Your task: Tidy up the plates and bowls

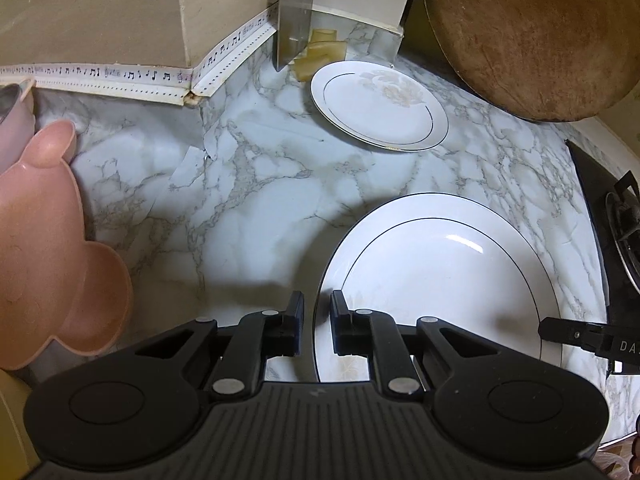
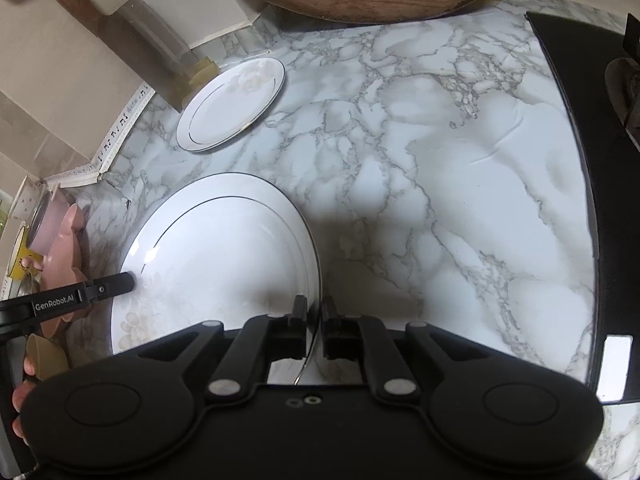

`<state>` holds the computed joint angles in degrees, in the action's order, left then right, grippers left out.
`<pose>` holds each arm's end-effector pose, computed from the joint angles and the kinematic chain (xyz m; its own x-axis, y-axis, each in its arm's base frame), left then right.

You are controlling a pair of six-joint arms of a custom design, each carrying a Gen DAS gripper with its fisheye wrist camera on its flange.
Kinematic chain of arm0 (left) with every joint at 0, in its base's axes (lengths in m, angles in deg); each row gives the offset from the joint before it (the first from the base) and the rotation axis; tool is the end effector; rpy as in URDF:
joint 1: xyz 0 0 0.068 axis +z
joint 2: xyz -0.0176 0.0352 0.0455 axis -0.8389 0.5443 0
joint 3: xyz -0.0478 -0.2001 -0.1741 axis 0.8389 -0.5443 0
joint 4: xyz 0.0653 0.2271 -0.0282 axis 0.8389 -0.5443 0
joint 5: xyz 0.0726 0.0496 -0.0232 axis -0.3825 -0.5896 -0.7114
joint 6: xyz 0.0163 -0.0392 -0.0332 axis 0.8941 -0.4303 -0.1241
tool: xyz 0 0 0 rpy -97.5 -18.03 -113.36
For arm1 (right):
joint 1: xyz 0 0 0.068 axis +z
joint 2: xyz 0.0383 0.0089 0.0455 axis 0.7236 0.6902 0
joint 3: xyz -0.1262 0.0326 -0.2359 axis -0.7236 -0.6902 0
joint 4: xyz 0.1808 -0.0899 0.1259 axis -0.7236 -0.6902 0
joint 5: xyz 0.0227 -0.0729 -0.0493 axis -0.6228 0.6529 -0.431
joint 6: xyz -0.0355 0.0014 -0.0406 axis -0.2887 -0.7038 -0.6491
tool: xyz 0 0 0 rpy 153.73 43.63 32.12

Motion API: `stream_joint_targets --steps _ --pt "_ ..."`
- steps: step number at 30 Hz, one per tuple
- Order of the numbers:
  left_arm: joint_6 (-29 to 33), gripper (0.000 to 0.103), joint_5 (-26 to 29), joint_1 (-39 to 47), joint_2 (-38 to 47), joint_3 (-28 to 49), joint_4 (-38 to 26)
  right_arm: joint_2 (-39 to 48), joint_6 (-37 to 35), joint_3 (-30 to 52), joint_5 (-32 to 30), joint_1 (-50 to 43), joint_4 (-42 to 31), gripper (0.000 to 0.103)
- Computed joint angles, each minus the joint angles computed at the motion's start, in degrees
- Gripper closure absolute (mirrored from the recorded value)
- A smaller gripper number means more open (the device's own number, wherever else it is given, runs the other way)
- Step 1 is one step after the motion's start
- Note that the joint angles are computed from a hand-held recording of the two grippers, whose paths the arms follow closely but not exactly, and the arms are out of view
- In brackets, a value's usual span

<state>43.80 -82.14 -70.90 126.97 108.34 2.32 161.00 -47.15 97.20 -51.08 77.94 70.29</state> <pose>0.2487 -0.0600 0.1784 -0.8727 -0.1395 -0.4679 -0.0857 0.9872 -0.1343 0.2555 0.1622 0.1651 -0.9195 0.0732 -0.3862 -0.0854 0.9218 0.3781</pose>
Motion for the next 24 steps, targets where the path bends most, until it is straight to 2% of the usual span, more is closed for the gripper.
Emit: stream_joint_targets --steps 2,11,17,21,24 --pt "0.24 0.09 0.51 0.5 -0.35 0.14 -0.53 -0.54 -0.91 0.64 2.5 0.74 -0.98 0.086" --pt "2.57 0.09 1.08 2.08 -4.04 0.49 -2.03 -3.51 -3.94 3.91 6.8 1.44 -5.4 0.079" --pt "5.27 0.09 0.69 1.46 -7.67 0.82 -3.33 -3.59 -3.58 5.84 10.01 5.31 -6.37 0.07" --pt "7.83 0.09 0.41 1.65 -10.89 0.96 -3.62 -3.99 -3.65 7.84 12.77 8.08 -7.41 0.068" --pt "9.42 0.09 1.71 2.55 -13.1 1.16 -4.37 -3.99 -3.67 9.66 15.75 10.84 -8.35 0.062"
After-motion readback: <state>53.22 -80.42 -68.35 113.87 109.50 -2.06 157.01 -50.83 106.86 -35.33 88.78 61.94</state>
